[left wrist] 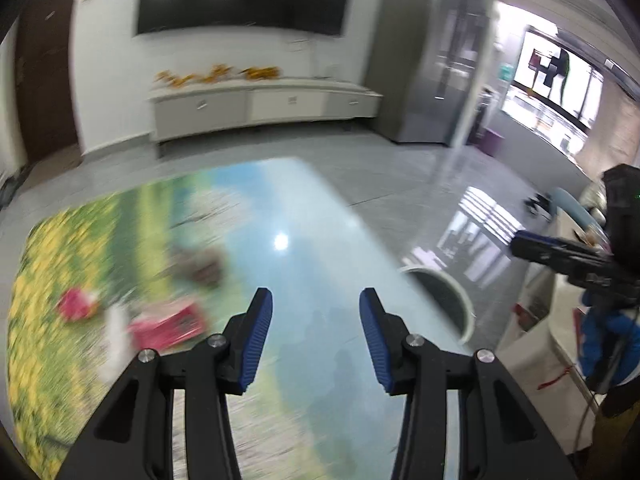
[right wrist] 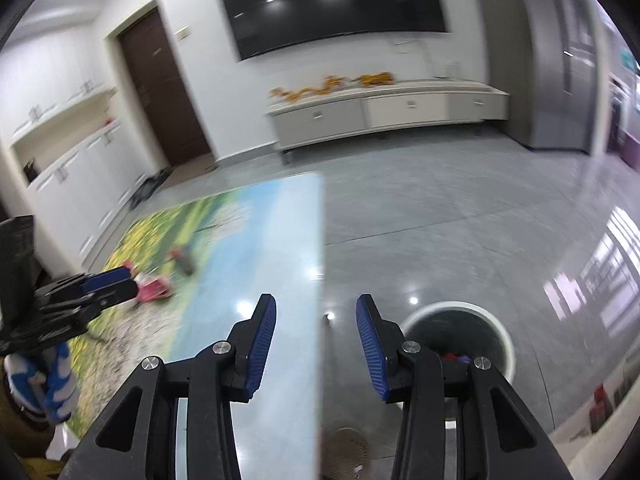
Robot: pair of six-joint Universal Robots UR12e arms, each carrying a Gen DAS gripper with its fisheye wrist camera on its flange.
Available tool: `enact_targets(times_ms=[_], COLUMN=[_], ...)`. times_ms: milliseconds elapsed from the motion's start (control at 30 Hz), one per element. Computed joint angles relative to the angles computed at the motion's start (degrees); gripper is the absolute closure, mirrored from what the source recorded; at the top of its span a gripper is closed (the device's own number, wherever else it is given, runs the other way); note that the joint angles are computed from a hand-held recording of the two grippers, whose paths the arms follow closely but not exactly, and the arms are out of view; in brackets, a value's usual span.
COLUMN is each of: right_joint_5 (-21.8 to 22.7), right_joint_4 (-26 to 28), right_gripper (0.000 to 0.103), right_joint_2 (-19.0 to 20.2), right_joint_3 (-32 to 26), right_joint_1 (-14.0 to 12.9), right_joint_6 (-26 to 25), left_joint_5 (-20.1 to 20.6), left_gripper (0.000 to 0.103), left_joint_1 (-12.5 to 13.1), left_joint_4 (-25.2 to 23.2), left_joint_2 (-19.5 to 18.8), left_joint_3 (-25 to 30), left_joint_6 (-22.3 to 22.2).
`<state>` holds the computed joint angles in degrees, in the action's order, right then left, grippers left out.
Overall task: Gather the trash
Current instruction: 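Move both open tools back over the table, then grasp the white tissue with the left tool while the right tool grasps the pink tissue box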
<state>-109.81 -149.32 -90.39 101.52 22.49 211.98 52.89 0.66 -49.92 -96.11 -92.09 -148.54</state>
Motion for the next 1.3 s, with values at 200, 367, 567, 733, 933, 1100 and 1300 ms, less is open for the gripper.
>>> enact_targets(times_ms=[200, 367, 567, 733, 933, 1100, 1300], right_joint_5=[7.60, 16.69, 23.83, 26.71, 27.45, 28.34, 28.72], right_joint_4=[2.80, 4.41, 9.86, 12.53, 13.89, 13.61, 14.22], right_gripper=[0.055, 0.055, 0.055, 0.055, 0.055, 0.051, 0.057], right_joint_2=[6.51, 11.41, 18.80, 23.33, 26.86, 28.46, 28.91], right_joint_3=[-7.27, -12.12, -20.99, -26.43, -30.50, -31.58, -31.17], right_joint_1=[0.80, 0.80, 1.05, 0.75, 0.35, -0.02, -0.09], right_joint_6=[-8.41, -15.82, -24.94, -30.05, -33.85, -35.03, -35.84], left_joint_5=[4.16, 6.06, 5.98, 4.72, 2.29, 2.46, 1.68], left_gripper=[0.060, 0.060, 0.060, 0.072, 0.081, 0.081, 0.081], left_joint_1=[4.40, 5.99, 5.89, 5.63, 6.33, 6.36, 6.65], left_joint_4=[2.68, 1.69, 0.65, -0.58, -0.64, 0.90, 0.45], left_joint_2=[-1.73, -4.37, -6.42, -7.65, -8.57, -8.40, -8.48], left_joint_3=[-0.13, 1.61, 2.50, 2.96, 3.06, 2.49, 2.58], left_joint_6=[-2.75, -3.51, -1.76, -0.72, -1.07, -2.31, -3.26])
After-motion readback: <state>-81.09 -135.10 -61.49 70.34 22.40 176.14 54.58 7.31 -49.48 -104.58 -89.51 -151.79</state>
